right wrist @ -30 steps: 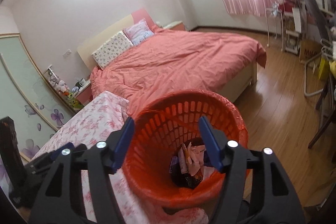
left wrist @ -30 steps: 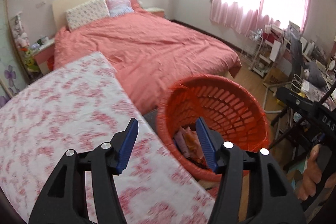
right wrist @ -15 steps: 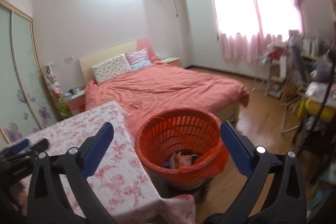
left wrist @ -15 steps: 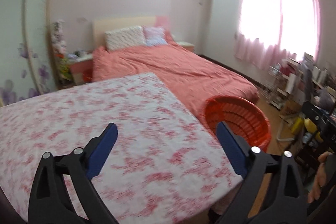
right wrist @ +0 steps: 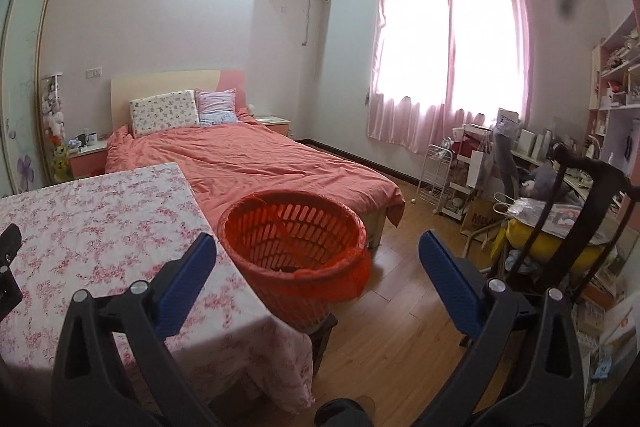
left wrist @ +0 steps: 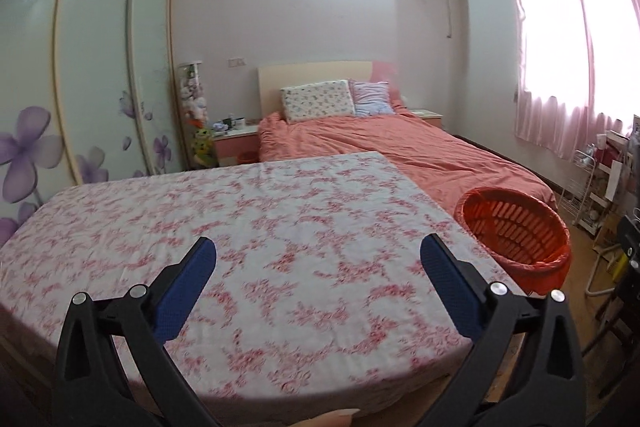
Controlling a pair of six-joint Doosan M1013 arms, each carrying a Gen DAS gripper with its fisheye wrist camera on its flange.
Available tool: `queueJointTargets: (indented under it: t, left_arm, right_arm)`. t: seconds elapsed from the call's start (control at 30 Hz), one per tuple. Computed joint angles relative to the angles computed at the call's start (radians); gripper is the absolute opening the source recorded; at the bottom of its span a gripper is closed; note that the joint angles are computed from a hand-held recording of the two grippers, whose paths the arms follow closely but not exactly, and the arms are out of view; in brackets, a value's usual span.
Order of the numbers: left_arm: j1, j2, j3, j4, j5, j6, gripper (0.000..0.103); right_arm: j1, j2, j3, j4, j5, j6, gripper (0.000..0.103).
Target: Collect trash
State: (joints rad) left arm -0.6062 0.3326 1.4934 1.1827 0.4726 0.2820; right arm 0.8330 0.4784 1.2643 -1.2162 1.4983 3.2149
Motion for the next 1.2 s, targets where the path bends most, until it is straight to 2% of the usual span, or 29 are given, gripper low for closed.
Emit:
queueJointTargets:
  t: [0.23, 0.4, 0.97, 1.07, 1.2]
  left_arm:
    - [0.013, -0.012, 0.027, -0.126, -0.004, 0.082, 0.101]
    - [0.012, -0.018, 0.039, -0.163, 0.015, 0.108, 0.101]
    - [0.02, -0.02, 0.03, -0.305, 0.04, 0.204, 0.101]
    - [0.019, -0.024, 0.033, -0.304, 0.036, 0.201, 0.101]
    - [0.013, -0.031, 0.039, -0.24, 0.035, 0.146, 0.101]
  right_arm:
    - [0.012, 0.018, -0.034, 0.091, -0.021, -0.037, 0.099]
    - [0.004, 0.025, -0.047, 0.153, -0.035, -0.042, 0.099]
    - [-0.002, 0.028, -0.049, 0.185, -0.051, -0.054, 0.099]
    - [-0.002, 0.024, -0.044, 0.19, -0.064, -0.05, 0.099]
    - [0.0, 0.02, -0.041, 0.184, -0.069, -0.045, 0.099]
